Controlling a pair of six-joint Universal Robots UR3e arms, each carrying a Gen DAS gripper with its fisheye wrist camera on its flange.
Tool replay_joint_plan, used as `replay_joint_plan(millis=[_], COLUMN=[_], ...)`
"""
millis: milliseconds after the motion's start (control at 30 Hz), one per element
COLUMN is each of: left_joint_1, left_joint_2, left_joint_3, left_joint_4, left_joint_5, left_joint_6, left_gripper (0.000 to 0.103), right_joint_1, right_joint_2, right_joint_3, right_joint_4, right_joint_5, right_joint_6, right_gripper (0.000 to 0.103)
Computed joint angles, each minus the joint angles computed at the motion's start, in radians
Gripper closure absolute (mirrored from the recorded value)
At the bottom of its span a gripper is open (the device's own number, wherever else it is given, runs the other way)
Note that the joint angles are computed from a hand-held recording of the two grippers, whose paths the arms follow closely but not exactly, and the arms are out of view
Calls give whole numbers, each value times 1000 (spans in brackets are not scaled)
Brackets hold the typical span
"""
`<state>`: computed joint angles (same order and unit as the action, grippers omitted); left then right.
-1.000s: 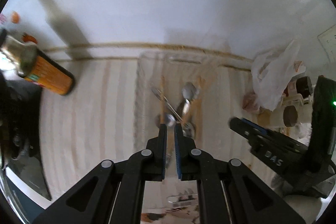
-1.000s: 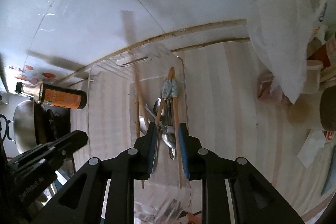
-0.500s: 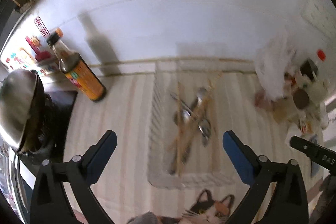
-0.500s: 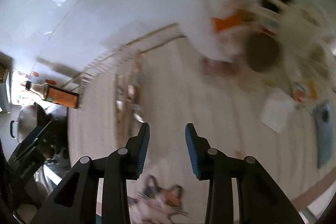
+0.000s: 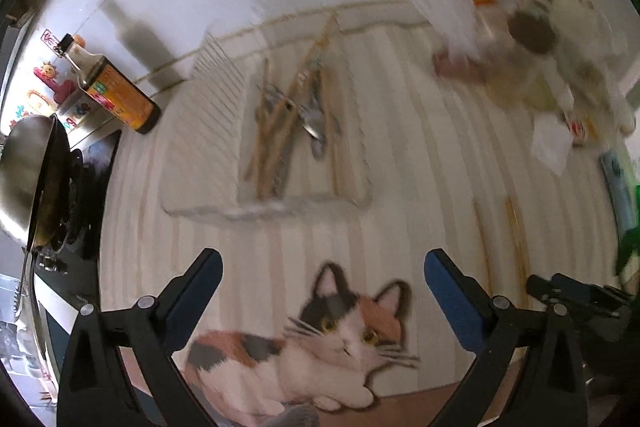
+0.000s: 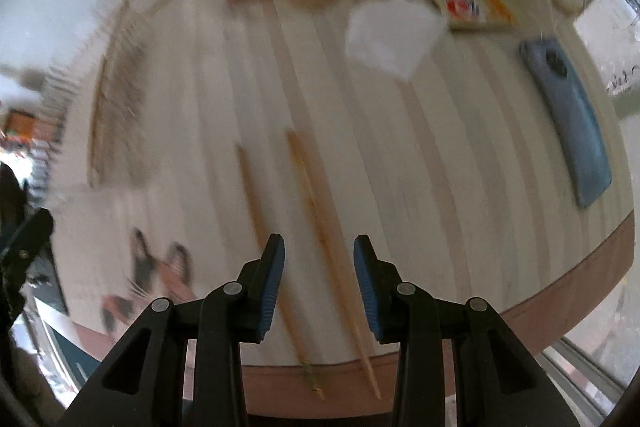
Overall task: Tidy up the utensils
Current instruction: 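Move both tools back over the last two wooden chopsticks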
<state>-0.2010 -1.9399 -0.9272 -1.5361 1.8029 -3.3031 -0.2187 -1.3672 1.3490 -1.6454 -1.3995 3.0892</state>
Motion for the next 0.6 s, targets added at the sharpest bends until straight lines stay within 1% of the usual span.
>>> replay_joint_plan(millis=[100, 133, 167, 200, 233, 267, 333, 400, 433, 500, 533, 567, 600], left_joint_1=[-50, -69, -83, -103, -116, -125, -137, -151, -155, -166, -168, -169, -167], left_joint_2=[-7, -17, -24, -43, -62, -84, -128, -200, -226, -303, -322, -347, -348], left_joint_3=[-35, -35, -35, -27, -14, 5, 47, 117, 144, 228, 249, 275, 269], left_joint_4=[7, 1, -2, -12, -23, -41, -72, -111, -123, -164, -176, -188, -181], left_joint_5=[15, 15, 14, 5, -10, -32, -76, -140, -157, -198, -209, -224, -237], left_joint_6=[-32, -44, -53, -67, -79, -90, -102, -115, -117, -125, -127, -128, -126], left_gripper=[0, 0, 0, 0, 0, 0, 1, 5, 8, 29, 37, 53, 61], right_joint_1=[5, 6, 6, 2, -7, -27, -66, -139, -177, -237, -267, -297, -318], right_joint_2=[-30, -43, -60, -89, -109, -127, -158, -191, -207, -220, -220, -214, -209], right_joint_3=[113, 152, 192, 233, 256, 271, 305, 332, 340, 341, 341, 339, 335], right_joint_4=[-53, -74, -96, -138, -152, -148, -162, -153, -144, -122, -112, -98, -85], right_joint_5=[-37, -49, -68, -73, -78, -85, -109, -99, -89, -98, -96, -95, -88], right_joint_6=[-48, -68, -88, -107, -124, -131, -142, -172, -193, -228, -242, -252, -259], right_gripper=[65, 71, 84, 87, 96, 98, 99, 100, 101, 101, 101, 101, 103])
